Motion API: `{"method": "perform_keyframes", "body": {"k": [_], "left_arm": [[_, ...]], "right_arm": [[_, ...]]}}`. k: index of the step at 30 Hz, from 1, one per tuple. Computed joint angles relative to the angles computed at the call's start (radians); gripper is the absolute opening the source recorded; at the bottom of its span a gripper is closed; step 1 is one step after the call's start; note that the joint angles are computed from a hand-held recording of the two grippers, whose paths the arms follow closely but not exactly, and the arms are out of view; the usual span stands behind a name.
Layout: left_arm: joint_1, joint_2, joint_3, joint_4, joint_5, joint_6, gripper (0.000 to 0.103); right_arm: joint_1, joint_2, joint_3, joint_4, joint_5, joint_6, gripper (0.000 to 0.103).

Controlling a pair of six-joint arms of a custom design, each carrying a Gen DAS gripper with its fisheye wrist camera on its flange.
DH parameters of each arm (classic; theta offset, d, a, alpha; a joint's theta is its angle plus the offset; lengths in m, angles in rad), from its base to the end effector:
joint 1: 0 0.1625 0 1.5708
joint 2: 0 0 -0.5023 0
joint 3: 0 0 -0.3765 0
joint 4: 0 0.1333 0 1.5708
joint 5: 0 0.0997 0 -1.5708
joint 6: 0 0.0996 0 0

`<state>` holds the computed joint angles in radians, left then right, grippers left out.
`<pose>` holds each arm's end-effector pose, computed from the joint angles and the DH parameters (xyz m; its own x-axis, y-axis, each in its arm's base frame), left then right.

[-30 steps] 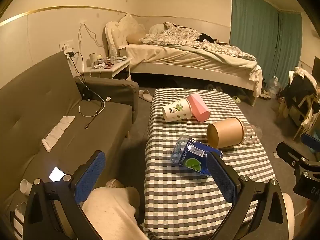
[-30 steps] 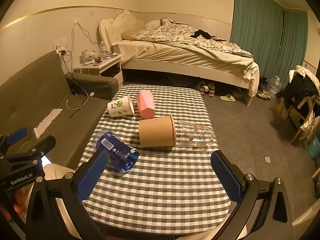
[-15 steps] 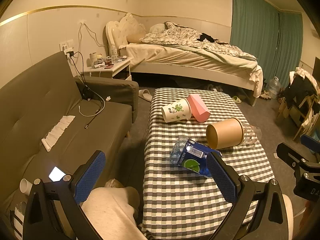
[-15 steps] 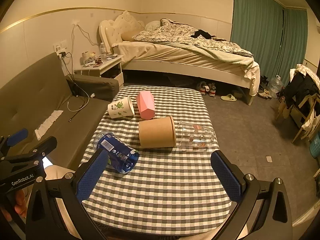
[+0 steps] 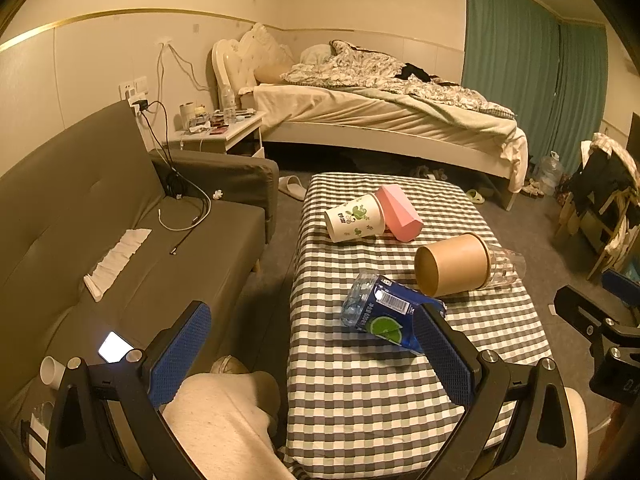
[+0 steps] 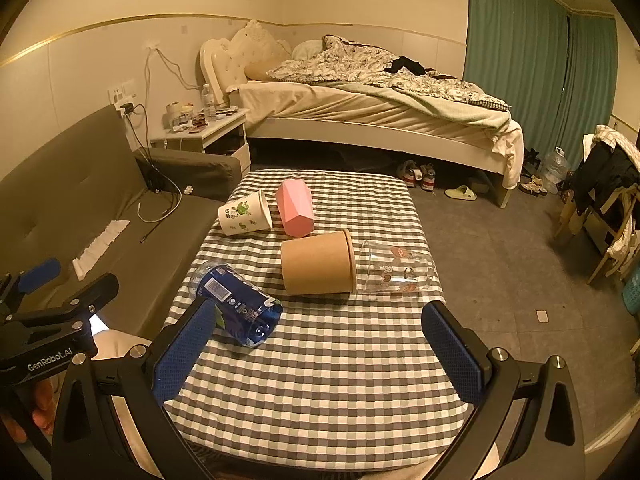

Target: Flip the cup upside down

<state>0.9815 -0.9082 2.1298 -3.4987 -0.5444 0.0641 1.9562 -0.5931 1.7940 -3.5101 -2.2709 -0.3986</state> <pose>-0.1224 -0.5763 0.2302 -0.7105 -0.1328 -0.6910 0.4693 0.6423 -0.6060 0.3188 -0.6019 0.1030 -0.6955 -0.1606 0.7004 -0.5946 0.6760 -0.4354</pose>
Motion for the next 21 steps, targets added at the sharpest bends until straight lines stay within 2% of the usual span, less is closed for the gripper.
{"method": "perform_keyframes", "body": {"k": [21], "left_arm": [[0.006, -0.003, -0.004, 0.012, -0.005, -0.004, 0.103]], "right_arm": [[-0.002, -0.007, 0.006, 0.005, 0.014, 0.001, 0.103]]}}
